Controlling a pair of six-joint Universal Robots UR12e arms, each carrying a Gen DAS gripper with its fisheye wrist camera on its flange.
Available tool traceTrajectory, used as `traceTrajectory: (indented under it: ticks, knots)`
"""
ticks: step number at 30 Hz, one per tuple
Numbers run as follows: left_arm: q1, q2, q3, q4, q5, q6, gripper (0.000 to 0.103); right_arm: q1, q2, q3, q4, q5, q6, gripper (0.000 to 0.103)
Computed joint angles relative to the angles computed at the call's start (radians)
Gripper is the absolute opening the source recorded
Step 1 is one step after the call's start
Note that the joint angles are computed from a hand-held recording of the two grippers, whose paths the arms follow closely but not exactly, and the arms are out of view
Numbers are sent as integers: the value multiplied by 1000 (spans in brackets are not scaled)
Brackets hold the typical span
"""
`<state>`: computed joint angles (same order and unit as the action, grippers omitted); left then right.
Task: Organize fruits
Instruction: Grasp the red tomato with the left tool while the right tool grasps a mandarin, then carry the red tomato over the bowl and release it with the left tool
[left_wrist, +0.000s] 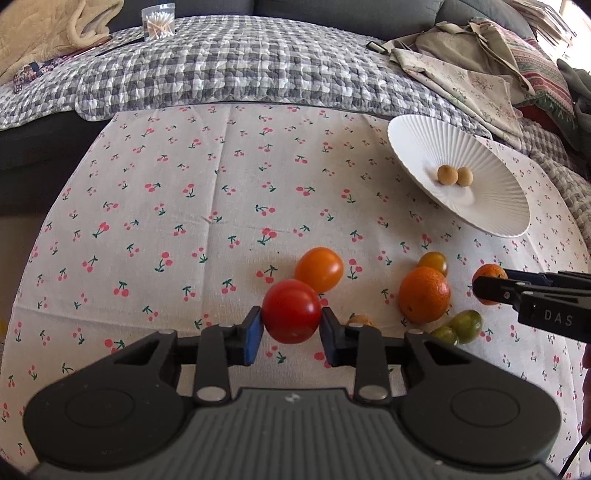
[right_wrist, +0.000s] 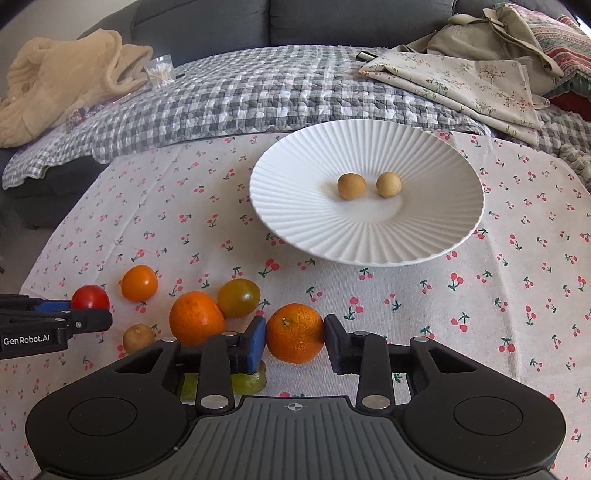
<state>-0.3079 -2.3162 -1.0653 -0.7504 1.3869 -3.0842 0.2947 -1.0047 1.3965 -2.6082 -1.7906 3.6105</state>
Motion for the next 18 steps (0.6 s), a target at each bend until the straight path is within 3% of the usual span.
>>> traceTrajectory:
  ticks: [18]
  knots:
    - [-5, 6, 2, 90, -56, 9, 31, -22, -70, 50, -116, 14, 39, 33]
